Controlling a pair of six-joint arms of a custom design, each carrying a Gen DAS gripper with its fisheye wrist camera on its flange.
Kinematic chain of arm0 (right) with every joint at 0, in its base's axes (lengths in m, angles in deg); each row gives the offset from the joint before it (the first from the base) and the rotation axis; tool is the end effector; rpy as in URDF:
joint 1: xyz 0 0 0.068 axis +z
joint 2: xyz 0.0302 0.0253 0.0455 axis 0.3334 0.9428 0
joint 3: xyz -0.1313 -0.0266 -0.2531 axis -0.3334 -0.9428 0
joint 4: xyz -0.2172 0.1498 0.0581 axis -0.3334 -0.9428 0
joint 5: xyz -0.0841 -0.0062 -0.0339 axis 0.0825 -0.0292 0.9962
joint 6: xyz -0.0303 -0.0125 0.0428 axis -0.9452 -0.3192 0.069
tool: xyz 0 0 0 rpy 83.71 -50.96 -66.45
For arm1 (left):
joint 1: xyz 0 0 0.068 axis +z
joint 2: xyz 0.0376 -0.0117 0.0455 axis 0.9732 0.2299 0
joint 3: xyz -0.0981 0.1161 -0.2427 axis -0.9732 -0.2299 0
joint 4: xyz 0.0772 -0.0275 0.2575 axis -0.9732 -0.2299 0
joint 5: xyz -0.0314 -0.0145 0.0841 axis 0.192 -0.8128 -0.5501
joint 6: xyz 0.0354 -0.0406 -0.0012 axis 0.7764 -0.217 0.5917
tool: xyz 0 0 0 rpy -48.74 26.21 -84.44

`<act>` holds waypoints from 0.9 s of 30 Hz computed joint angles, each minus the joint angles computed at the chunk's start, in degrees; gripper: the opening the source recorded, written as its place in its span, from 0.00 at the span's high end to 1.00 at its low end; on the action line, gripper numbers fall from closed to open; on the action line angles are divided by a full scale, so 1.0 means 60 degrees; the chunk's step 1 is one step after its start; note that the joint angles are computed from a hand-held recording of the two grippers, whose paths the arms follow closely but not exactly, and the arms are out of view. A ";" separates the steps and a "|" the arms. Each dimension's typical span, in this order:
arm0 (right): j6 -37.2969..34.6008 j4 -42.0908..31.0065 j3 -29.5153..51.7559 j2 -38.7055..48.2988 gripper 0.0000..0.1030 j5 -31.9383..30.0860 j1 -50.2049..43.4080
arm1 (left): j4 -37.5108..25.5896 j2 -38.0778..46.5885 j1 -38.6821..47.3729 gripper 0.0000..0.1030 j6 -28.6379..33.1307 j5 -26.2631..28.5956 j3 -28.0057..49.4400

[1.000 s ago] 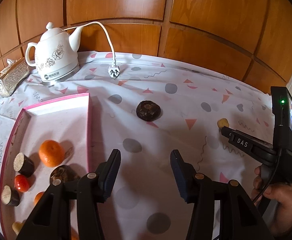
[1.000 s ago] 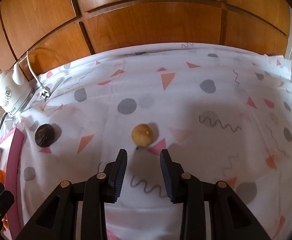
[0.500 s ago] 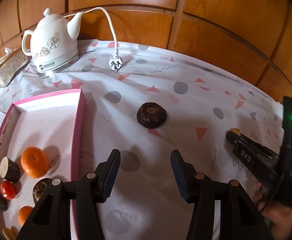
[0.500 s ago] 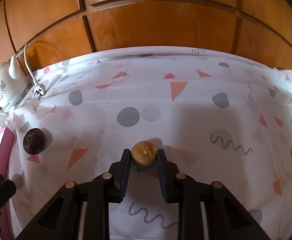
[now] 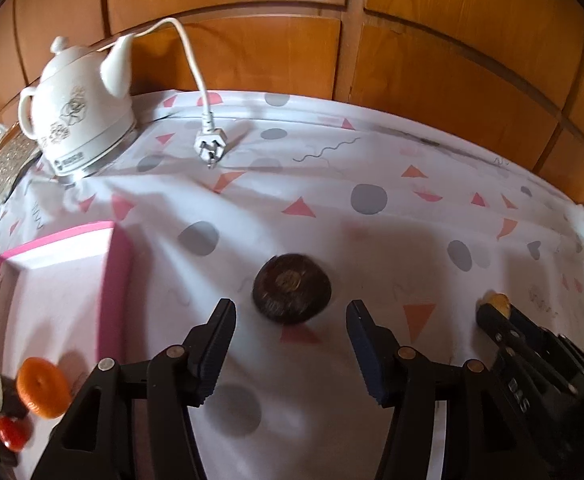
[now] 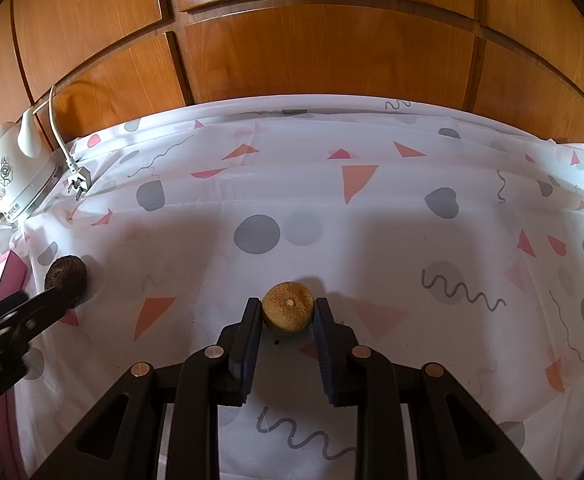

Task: Organize fruits
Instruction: 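Close the left tool on the dark round fruit, then lift the dark fruit with the left tool while the right tool holds the biscuit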

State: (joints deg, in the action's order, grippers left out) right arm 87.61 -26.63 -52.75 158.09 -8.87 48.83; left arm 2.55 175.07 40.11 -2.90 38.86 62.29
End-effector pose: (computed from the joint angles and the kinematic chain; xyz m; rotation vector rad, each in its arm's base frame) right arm 0.2435 0.1171 0.1176 0.6316 2.3766 -0.0938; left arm 0.3389 -0.2470 0.1382 0.4776 2.4674 -0.2244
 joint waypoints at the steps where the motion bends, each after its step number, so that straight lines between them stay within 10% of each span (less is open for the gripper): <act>1: -0.0004 0.0019 -0.0013 -0.0004 0.75 0.0003 0.0000 | -0.0060 0.0136 0.0008 0.43 0.0015 0.0022 0.0148; 11: 0.0034 0.0169 -0.0121 -0.0048 0.75 0.0010 0.0030 | -0.0347 0.1181 0.0005 0.52 0.0166 -0.0104 0.1339; 27: 0.0137 -0.0505 -0.0090 -0.0353 0.75 0.0224 0.0330 | 0.1501 -0.1231 -0.0348 0.56 0.0360 0.0449 -0.2288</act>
State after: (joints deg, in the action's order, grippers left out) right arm 88.44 -29.66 -53.29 155.97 -7.53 50.81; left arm 11.56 167.68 38.02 -0.74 41.55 48.56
